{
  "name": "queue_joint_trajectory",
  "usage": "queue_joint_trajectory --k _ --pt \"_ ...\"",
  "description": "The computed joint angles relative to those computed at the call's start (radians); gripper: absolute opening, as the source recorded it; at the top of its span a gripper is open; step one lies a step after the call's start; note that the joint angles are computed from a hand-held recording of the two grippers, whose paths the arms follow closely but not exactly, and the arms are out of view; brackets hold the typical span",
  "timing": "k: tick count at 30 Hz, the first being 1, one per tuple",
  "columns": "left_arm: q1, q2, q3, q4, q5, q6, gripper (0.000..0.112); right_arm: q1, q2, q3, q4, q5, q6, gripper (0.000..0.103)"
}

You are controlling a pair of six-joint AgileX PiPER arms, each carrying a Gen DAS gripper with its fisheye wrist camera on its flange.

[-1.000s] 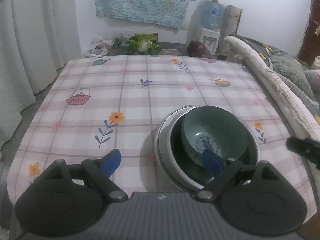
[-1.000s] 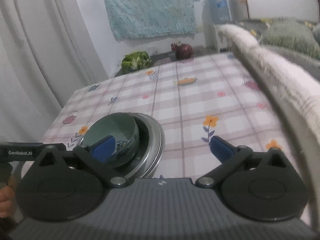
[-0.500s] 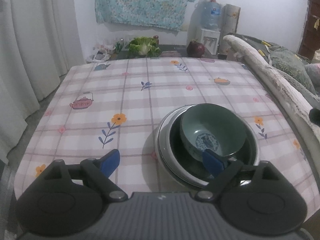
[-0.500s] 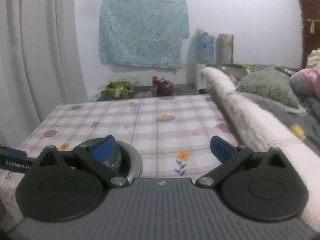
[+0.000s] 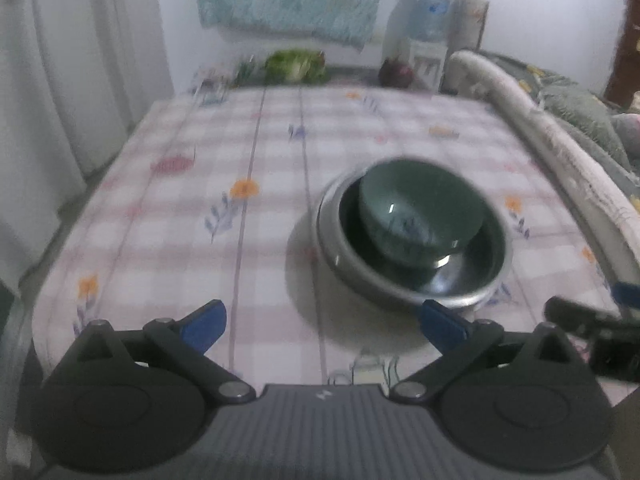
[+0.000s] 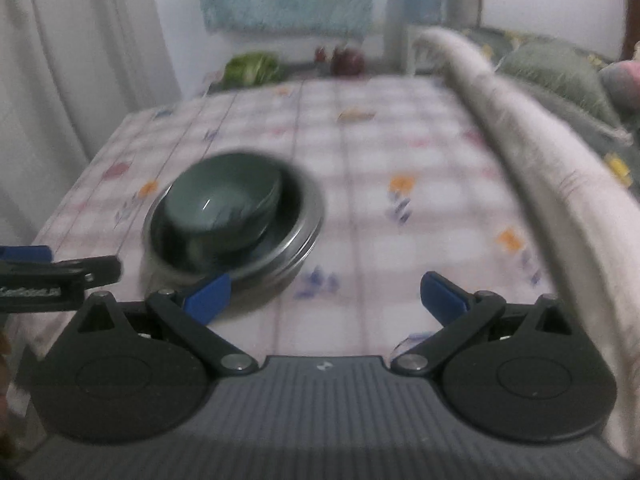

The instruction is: Organize plates and bowls

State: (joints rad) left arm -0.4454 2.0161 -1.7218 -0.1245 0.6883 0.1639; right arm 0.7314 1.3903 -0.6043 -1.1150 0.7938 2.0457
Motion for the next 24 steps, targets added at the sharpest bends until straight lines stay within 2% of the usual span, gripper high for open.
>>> queue_joint_trajectory --k 5,12,24 --pt "0.005 -0.012 0.025 0.018 0.005 -0.021 0.103 0.011 0.067 -0.059 0.038 -0.017 -0.063 0.102" --pt "-0.012 -0.033 0.044 0.087 -0.034 -0.085 0.103 -0.004 0.058 -0.066 0.058 -0.018 -0.076 0.102" --pt "-0.015 0.008 -0.010 0.100 0.022 -0.093 0.103 -0.036 0.068 -0.058 0.080 -0.053 -0.080 0.102"
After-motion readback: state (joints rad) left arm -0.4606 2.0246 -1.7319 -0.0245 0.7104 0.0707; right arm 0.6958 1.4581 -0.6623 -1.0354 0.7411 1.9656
